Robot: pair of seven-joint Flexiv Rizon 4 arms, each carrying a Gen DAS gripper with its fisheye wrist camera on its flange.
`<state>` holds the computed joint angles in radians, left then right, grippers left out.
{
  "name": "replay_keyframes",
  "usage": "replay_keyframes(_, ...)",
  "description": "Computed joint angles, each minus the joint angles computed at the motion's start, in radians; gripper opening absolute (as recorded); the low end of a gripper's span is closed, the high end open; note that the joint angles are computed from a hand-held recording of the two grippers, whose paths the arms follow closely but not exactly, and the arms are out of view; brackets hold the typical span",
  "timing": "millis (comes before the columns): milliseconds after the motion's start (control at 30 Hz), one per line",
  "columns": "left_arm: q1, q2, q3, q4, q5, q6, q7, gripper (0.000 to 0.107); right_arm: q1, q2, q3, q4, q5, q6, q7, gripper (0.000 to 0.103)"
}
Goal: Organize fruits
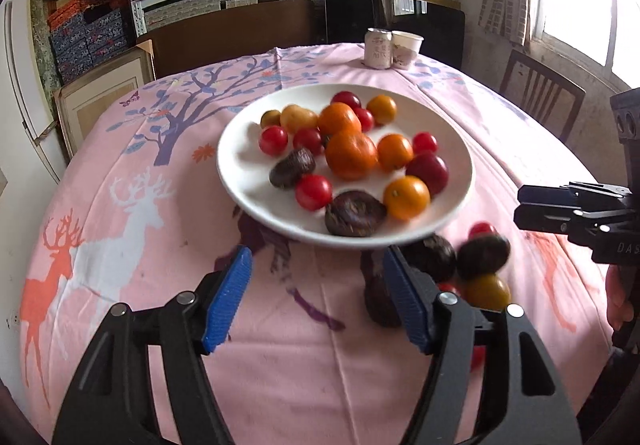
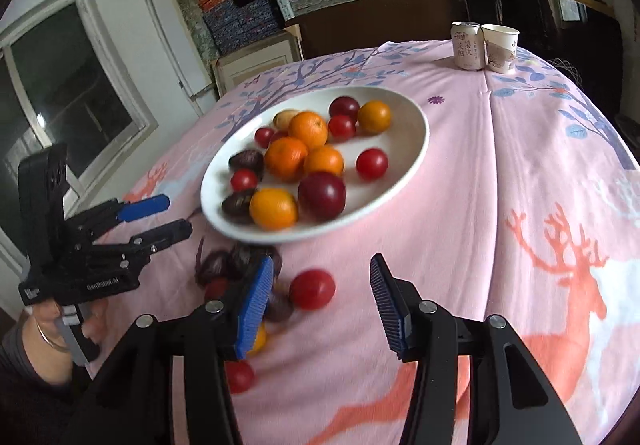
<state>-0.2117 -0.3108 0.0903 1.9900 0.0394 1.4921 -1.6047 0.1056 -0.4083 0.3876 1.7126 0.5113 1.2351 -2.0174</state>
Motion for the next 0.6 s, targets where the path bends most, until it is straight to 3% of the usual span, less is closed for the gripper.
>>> replay_keyframes(133,-0.032,0.057,0.008,0.082,0.032,-0.018,-0.031,0.066,-0.020,0.070,0.039,0.102,0.048,-0.020,-0.085,0.051)
replay_keyframes(233,-0.062,0.079,0.023,0.117,0.087,-0.018,-0.072,0.066,0.033,0.108,0.020,0.171,0.035,0.018,-0.114,0.051)
replay_keyframes(333,-0.107,0.082,0.061,0.108,0.190,-0.047,-0.155,0.066,0.102,0.117,-0.017,0.225,-0.037,0.073,-0.060,0.050)
replay_keyframes(600,-0.077,0.105,0.012,0.127,0.227,-0.047,-0.207,0.066,0.134,0.101,-0.028,0.222,-0.107,0.082,0.038,0.048)
